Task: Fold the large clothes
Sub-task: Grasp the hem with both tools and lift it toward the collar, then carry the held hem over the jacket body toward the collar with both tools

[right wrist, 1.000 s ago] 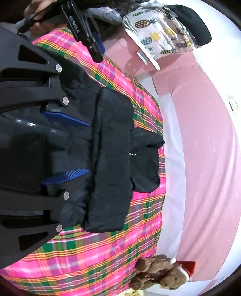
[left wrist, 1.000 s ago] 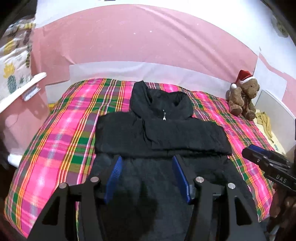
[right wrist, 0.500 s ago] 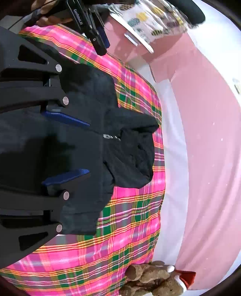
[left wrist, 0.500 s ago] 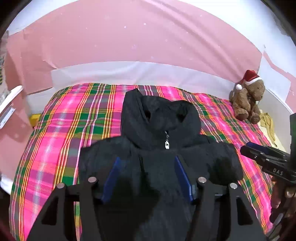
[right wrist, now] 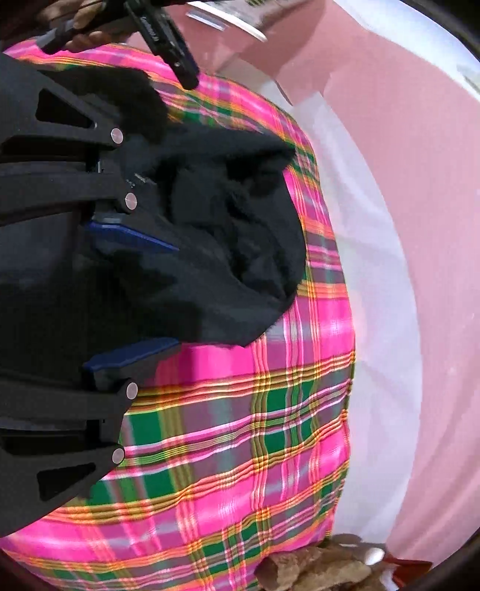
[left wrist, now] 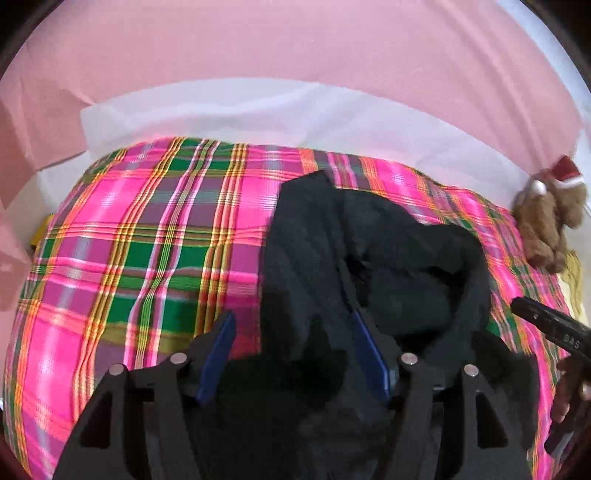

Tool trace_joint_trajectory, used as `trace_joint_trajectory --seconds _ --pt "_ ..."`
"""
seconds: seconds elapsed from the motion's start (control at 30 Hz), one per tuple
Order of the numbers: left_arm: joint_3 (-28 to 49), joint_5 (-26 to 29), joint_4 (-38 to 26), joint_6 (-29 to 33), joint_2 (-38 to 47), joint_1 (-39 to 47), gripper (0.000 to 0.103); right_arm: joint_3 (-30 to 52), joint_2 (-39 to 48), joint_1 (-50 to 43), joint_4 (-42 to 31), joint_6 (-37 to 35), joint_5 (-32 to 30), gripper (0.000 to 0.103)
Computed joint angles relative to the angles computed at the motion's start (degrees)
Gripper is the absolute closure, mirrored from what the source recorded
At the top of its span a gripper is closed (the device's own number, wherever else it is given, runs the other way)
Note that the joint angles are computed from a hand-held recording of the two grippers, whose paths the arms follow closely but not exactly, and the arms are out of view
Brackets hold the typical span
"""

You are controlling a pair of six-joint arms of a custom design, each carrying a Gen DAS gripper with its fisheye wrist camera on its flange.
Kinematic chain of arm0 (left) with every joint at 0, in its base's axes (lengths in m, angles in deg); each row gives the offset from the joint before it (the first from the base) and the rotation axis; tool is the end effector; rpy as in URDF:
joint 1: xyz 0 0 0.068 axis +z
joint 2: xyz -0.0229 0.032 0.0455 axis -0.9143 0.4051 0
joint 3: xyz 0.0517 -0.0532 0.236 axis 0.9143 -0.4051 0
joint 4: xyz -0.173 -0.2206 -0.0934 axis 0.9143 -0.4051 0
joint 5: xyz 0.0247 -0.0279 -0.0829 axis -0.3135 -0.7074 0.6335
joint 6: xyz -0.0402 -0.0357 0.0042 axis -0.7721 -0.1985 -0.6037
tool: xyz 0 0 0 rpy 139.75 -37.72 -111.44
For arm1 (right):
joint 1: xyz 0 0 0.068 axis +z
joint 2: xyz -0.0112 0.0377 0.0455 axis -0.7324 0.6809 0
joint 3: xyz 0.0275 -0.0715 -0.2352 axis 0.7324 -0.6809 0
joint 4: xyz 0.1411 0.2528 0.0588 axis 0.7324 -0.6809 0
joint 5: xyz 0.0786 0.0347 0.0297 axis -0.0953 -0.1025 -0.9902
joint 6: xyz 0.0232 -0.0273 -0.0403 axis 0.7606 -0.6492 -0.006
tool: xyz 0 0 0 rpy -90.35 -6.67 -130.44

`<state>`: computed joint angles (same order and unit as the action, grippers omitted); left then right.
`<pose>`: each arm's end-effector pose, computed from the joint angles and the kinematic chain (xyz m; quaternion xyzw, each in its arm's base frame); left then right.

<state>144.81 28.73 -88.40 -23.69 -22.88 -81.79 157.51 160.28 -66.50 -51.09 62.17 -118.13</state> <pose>0.2502 -0.0638 0.2700 -0.1153 0.9295 -0.0453 0.3473 0.2939 -0.0845 0.2990 -0.1214 0.9300 0.1444 0.3153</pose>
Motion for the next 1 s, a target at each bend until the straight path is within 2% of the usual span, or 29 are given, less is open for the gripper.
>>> trace_joint_trajectory --seconds 0.13,0.27,0.33,0.37,0.4,0.43,0.5,0.57,0.77,0.87,0.93,1.0 --pt "3.22 2.0 5.34 0.94 10.03 4.1 0.036 4.03 8.55 3.89 5.21 4.2 3.02 0.055" --pt "4.13 5.55 10.84 1.64 15.76 5.57 0.037 8.05 15.64 6.31 7.92 6.01 5.52 0.055" --pt "4.29 7.22 12.05 1.54 17.98 5.68 0.06 9.18 17.84 7.32 8.01 5.99 6.56 0.055" --pt "4.49 7.65 11.82 1.15 18.83 5.4 0.083 9.42 18.34 7.8 8.17 5.83 6.81 0.064" --pt "3.7 7.46 12.27 0.8 18.44 5.0 0.091 9.35 18.34 8.02 8.14 5.39 6.65 0.093" --pt "2.69 7.06 13.01 0.93 17.23 4.74 0.093 8.6 17.31 8.14 8.04 4.78 6.54 0.094" --pt "-0.34 5.94 14.46 1.04 12.21 3.9 0.096 6.63 14.17 7.81 9.0 3.26 5.41 0.097" --pt "-3.16 5.22 14.78 0.77 6.19 3.35 0.097 5.57 10.67 5.63 8.0 2.46 1.68 0.097" --pt "-9.42 1.63 8.23 -1.86 -15.93 -3.05 0.097 3.39 -0.08 -3.65 -0.67 -2.86 -10.46 0.097" --pt "-10.79 -2.72 1.33 -4.61 -27.05 -9.68 0.097 1.96 -6.06 -10.63 -9.42 -10.52 -16.96 0.097" --pt "-11.09 -8.28 -3.97 -7.4 -33.16 -16.42 0.097 1.72 -8.03 -15.4 -15.79 -16.87 -20.22 0.097" --pt "-11.43 -13.87 -8.69 -11.17 -37.92 -23.47 0.097 1.34 -9.12 -21.6 -24.0 -26.22 -22.99 0.097"
